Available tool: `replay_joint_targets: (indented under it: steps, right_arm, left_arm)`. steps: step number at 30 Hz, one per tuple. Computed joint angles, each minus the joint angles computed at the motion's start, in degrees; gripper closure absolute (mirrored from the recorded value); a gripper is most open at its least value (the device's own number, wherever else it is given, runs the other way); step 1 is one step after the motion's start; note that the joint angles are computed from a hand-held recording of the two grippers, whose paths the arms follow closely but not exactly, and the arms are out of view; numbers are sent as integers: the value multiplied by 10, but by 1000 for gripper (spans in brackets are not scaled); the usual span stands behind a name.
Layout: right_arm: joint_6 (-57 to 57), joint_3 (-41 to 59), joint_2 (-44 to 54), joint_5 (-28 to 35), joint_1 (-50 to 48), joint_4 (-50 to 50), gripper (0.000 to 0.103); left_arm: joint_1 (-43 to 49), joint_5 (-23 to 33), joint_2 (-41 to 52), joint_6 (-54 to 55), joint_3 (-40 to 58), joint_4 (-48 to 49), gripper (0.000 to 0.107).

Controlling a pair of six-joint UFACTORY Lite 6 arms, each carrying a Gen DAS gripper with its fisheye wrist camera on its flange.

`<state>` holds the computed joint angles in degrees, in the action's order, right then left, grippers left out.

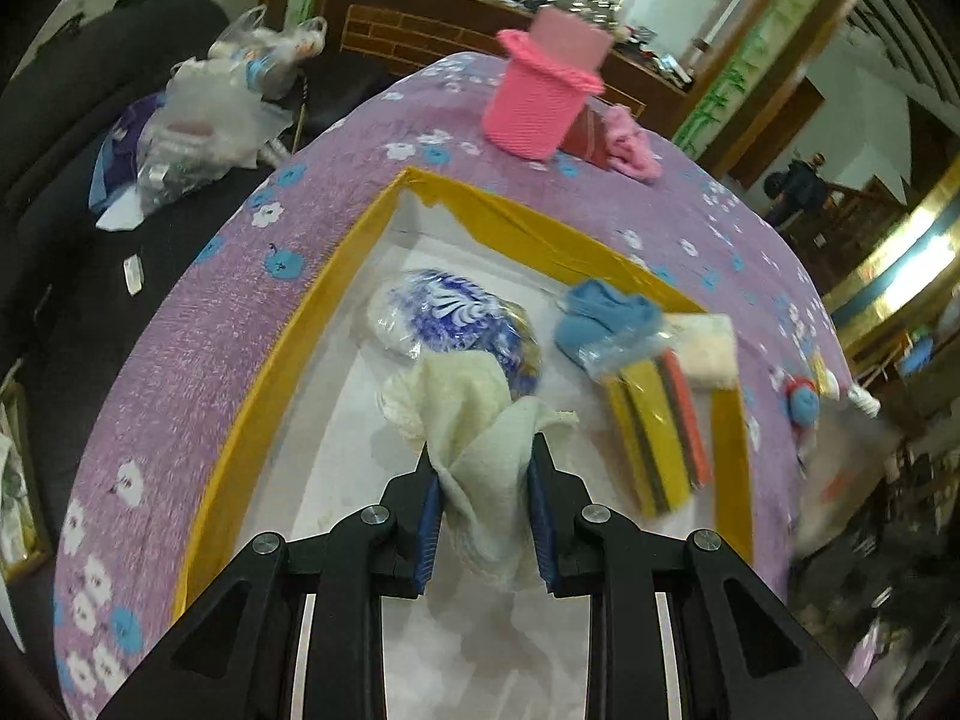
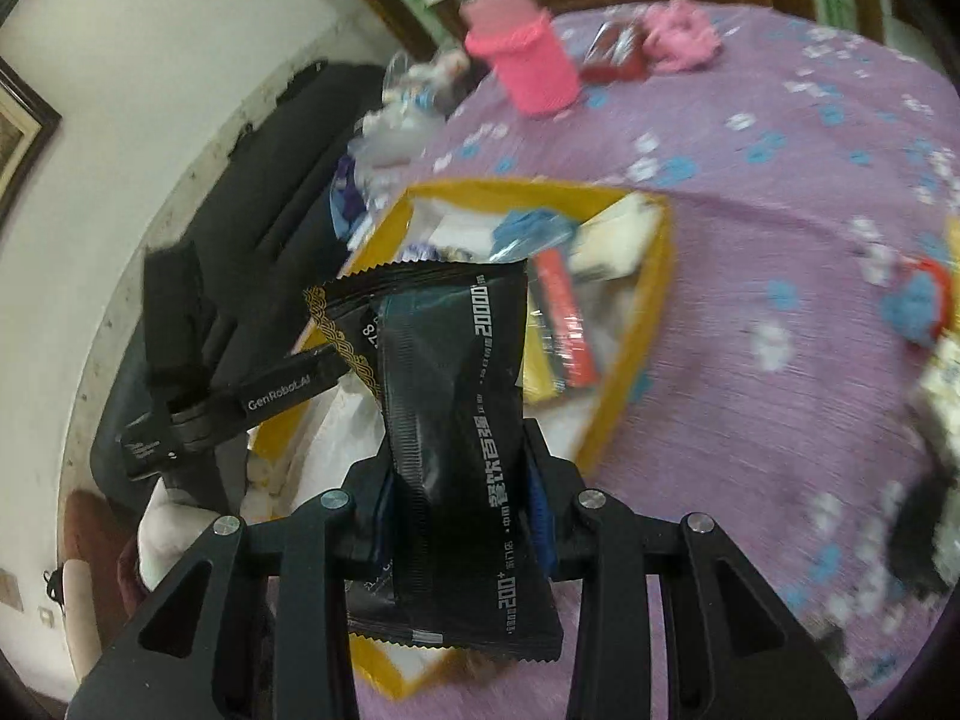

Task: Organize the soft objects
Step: 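Carry the towel and black snack bag over the tray and open both grippers, then move both grippers back to the pile and close the right gripper on the pink tissue pack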

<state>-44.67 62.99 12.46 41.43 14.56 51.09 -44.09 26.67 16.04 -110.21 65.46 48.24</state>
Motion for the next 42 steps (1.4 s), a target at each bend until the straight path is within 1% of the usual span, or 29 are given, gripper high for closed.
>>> replay_joint_targets:
  steps: [2,3,7,8,10,13,14,19,24,27,29,33,34,36,38,40,42]
  right_arm:
    - [23,44,60,-18,31,-11,70]
    - [36,64,86,-28,45,-18,70]
    - [70,139,177,-41,71,-27,70]
    - [80,155,193,-45,75,-33,70]
    - [98,181,219,-60,84,-46,69]
    - [105,185,227,-79,92,-40,68]
    - [111,187,230,-84,96,-45,67]
    - [128,183,224,-98,115,-73,55]
    - [93,171,205,-107,108,-30,53]
    - [47,130,156,-96,78,17,53]
    - [13,91,102,-87,51,35,53]
    - [-39,-7,-43,-92,-9,26,54]
    - [-57,-36,-88,-90,-32,24,54]
    - [-84,-88,-175,-87,-85,18,54]
    - [-117,-127,-248,-81,-137,19,44]
    - [-176,-176,-336,-77,-221,41,17]
    - [-234,-202,-379,-71,-279,80,16]
  left_arm:
    - [13,-17,9,-23,-4,24,82]
    - [15,-21,8,-38,-10,39,80]
    - [7,-25,-33,-160,-62,145,65]
    - [0,-24,-49,-195,-83,172,63]
    - [-14,-15,-84,-252,-117,218,57]
    - [-51,23,-136,-313,-162,260,54]
    - [-67,40,-163,-322,-184,261,53]
    - [-134,104,-215,-364,-226,260,38]
    - [-188,147,-226,-362,-220,234,36]
    - [-236,195,-215,-354,-191,215,36]
    - [-277,240,-194,-337,-153,202,35]
    - [-337,310,-124,-282,-52,189,30]
    - [-350,322,-102,-267,-21,188,28]
    - [-368,336,-62,-247,31,191,28]
    - [-383,346,-20,-229,87,194,27]
    - [-399,358,25,-215,146,200,26]
    - [-408,361,52,-215,180,210,22]
